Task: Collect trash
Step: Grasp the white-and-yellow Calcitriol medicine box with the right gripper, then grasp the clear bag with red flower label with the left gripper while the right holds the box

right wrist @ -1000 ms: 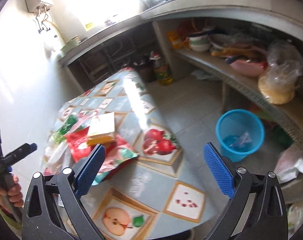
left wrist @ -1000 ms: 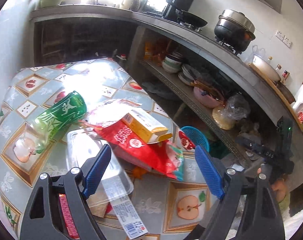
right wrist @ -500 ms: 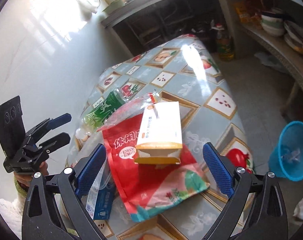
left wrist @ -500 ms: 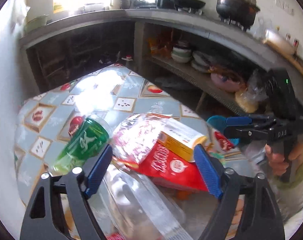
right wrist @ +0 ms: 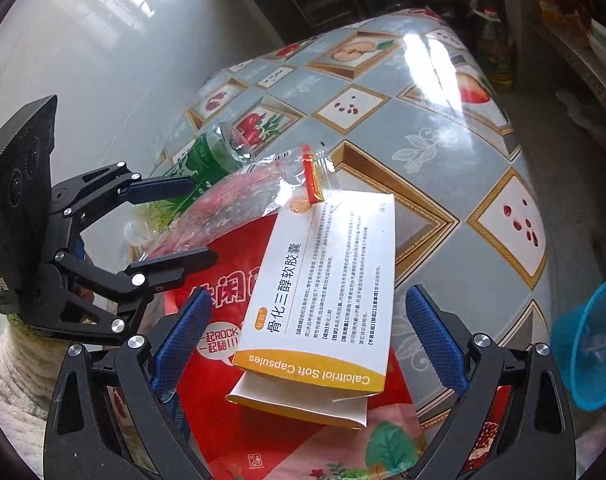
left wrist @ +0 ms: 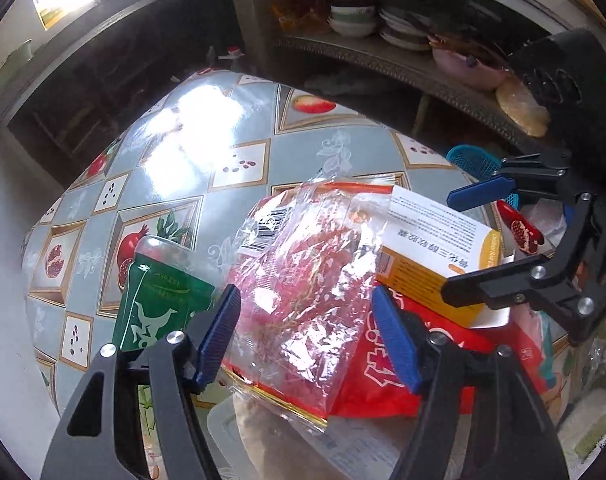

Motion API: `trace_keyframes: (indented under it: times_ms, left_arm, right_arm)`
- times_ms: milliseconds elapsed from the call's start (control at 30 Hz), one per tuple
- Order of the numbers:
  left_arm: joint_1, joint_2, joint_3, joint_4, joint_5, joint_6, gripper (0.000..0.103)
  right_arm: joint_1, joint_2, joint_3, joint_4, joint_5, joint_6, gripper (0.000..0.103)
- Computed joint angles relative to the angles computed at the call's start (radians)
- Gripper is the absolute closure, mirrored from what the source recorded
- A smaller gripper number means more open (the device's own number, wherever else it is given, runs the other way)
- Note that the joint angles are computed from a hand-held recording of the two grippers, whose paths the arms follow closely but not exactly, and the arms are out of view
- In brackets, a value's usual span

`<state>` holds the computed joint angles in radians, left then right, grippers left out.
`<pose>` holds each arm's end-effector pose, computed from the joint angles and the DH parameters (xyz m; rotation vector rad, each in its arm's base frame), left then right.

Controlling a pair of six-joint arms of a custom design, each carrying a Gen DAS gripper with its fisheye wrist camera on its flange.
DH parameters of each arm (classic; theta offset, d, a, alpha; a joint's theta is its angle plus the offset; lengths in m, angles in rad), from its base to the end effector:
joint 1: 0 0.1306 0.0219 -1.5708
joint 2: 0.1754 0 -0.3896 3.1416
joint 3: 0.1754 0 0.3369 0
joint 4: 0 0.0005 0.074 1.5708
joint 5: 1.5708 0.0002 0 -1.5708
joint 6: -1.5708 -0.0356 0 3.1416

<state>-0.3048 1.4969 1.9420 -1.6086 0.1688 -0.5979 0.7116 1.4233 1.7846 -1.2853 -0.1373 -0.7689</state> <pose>0.3877 -0.1288 0.5630 1.2252 2.4191 -0.1452 0.3104 0.2734 0.5518 0.0149 2.6589 0.7358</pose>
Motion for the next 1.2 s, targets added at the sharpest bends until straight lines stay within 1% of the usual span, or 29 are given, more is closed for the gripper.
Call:
trace_keyframes:
  times_ms: [67,133,200,267,400,467,567,867,1000,1200]
  left_arm:
    - [-0.006,0.008,-0.004,0.002,-0.025,-0.007,0.046]
    - [-0.011,0.01,-0.01,0.009,-0.045,-0.01,0.047]
    - [-0.015,0.011,-0.012,0.015,-0.051,-0.013,0.052]
    - [-0.021,0.009,-0.013,0.019,-0.061,-0.012,0.059]
    - [-0.021,0.013,-0.002,0.013,-0.064,-0.002,0.072]
    - [-0.017,0.014,0.005,0.013,-0.061,0.003,0.08]
    - [-0.005,0.011,0.017,0.017,-0.049,0.017,0.086]
    - [0.032,-0.01,0.036,0.064,-0.029,0.046,0.098]
    - [0.048,-0.019,0.054,0.086,-0.018,0.07,0.1]
    - [0.068,-0.021,0.102,0.089,0.022,0.112,0.101]
  right_arm:
    - [-0.007,-0.001,-0.005,0.002,-0.013,0.003,0.014]
    - [-0.013,0.0,-0.011,0.005,-0.026,0.004,0.019]
    - [-0.016,-0.002,-0.02,0.007,-0.036,0.002,0.024]
    - [-0.021,-0.007,-0.031,0.013,-0.043,-0.006,0.03]
    - [-0.027,-0.024,-0.055,0.035,-0.05,-0.027,0.032]
    - [-0.027,-0.032,-0.064,0.044,-0.053,-0.038,0.032]
    - [-0.026,-0.044,-0.075,0.058,-0.051,-0.052,0.033]
    - [-0.031,-0.087,-0.118,0.112,-0.041,-0.115,0.033]
    - [-0.033,-0.121,-0.159,0.167,-0.039,-0.162,0.034]
    - [-0.042,-0.165,-0.203,0.223,-0.034,-0.217,0.034]
